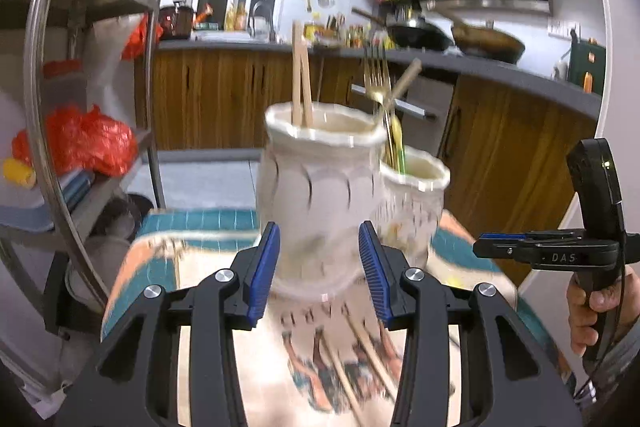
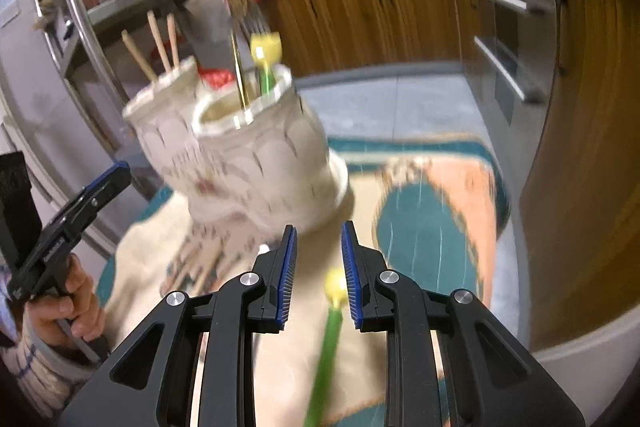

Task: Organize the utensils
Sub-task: 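Grasp the tulip spoon with the right tool while the left tool lowers onto a chopstick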

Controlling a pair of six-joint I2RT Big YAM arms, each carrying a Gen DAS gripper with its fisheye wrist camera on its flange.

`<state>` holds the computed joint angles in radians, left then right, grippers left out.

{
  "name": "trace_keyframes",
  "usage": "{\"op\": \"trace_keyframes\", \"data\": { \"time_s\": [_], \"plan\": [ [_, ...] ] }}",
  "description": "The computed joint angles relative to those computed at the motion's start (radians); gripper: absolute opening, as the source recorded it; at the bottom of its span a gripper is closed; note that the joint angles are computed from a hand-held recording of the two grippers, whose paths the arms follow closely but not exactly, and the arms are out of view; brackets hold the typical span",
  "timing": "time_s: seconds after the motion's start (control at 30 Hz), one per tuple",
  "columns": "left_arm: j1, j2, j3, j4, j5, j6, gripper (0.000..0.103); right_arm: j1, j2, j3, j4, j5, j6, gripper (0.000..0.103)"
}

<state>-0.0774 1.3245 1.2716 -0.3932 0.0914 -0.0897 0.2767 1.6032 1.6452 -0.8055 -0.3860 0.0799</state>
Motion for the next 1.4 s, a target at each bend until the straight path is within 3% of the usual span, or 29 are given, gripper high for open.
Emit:
{"op": "trace_keyframes", "data": {
  "time_s": [0.17, 0.37, 0.93, 1.03, 1.17, 1.4],
  "plan": [
    [0.004, -0.002, -0.017, -0.063, -0.002, 0.006, 0.045, -0.001, -0.020, -0.056, -0.018, 0.018, -0.011, 0.025],
    [0.007, 0.012, -0.018, -0.191, -0.009, 0.018, 0.045, 0.022, -0.022, -0.078, -0.066, 0.062, -0.063, 0.025],
    [-0.021, 0.018, -0.019, -0.274, -0.031, 0.078, 0.045, 0.077, -0.051, -0.113, -0.064, 0.219, -0.151, 0.031],
    [-0.021, 0.019, -0.020, -0.275, -0.032, 0.083, 0.045, 0.084, -0.054, -0.117, -0.062, 0.239, -0.166, 0.028],
    [-0.024, 0.020, -0.018, -0.282, -0.036, 0.087, 0.045, 0.083, -0.065, -0.134, -0.055, 0.224, -0.178, 0.013],
    [-0.024, 0.031, -0.001, -0.330, -0.018, 0.094, 0.045, 0.082, -0.072, -0.143, -0.053, 0.214, -0.175, 0.011]
  ]
}}
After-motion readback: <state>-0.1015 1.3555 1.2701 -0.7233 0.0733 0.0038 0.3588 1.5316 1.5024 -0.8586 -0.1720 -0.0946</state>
